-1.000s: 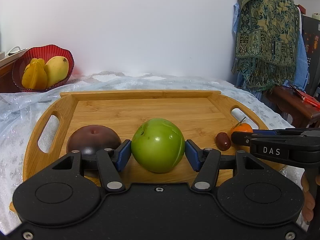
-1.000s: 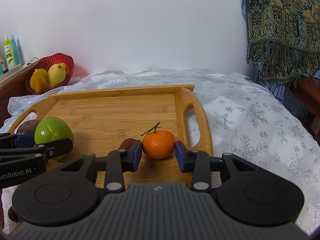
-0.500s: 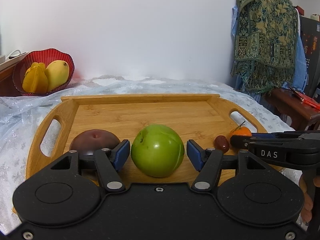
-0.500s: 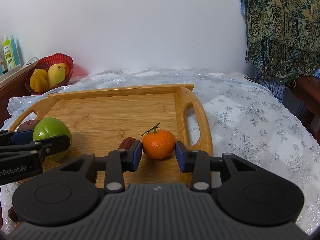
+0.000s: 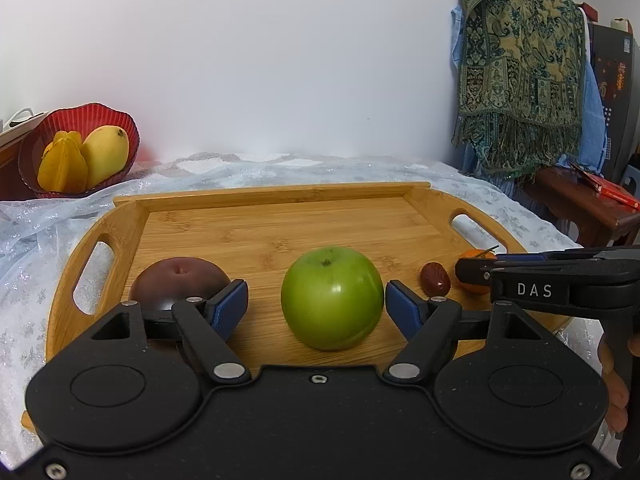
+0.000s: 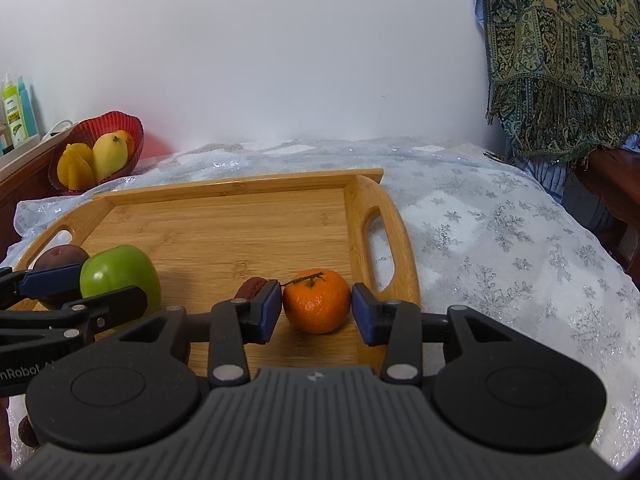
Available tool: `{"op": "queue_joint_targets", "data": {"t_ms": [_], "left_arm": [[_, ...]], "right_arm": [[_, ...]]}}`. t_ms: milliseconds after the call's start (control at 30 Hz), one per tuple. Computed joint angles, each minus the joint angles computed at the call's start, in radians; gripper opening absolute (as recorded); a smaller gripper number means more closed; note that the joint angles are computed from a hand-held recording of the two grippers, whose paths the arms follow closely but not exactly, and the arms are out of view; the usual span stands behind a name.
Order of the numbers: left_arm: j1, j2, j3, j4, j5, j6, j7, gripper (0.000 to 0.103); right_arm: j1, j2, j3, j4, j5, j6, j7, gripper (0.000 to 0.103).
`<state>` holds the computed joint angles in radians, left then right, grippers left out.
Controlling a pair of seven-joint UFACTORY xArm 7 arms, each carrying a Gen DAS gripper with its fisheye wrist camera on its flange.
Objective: Organize fruits
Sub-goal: 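Open both tools to release the apple and mandarin on the tray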
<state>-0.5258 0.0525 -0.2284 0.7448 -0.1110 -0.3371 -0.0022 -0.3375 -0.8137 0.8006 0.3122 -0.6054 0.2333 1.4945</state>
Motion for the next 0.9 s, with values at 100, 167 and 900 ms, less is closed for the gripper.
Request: {"op": "queue_joint_targets", "data": {"t_ms": [100, 167, 900], "left_arm": [[0.015, -0.001, -0.005, -0.003, 0.040, 0.000, -0.037, 0.076], [0.023, -0.003, -0.007, -0.006, 0.068, -0.003, -0.060, 0.078], [0.067, -0.123, 0.037, -0.113, 0.329, -0.051, -0.298, 0.094]], "right_arm": [[0.001, -0.005, 0.001, -0.001, 0.001, 0.000, 0.007, 0.059], [0.001, -0.010, 0.000, -0.004, 0.002, -0.004, 0.011, 0.060], [0.064, -0.117, 0.071, -0.017, 0.038, 0.022, 0.090, 0.078]]}}
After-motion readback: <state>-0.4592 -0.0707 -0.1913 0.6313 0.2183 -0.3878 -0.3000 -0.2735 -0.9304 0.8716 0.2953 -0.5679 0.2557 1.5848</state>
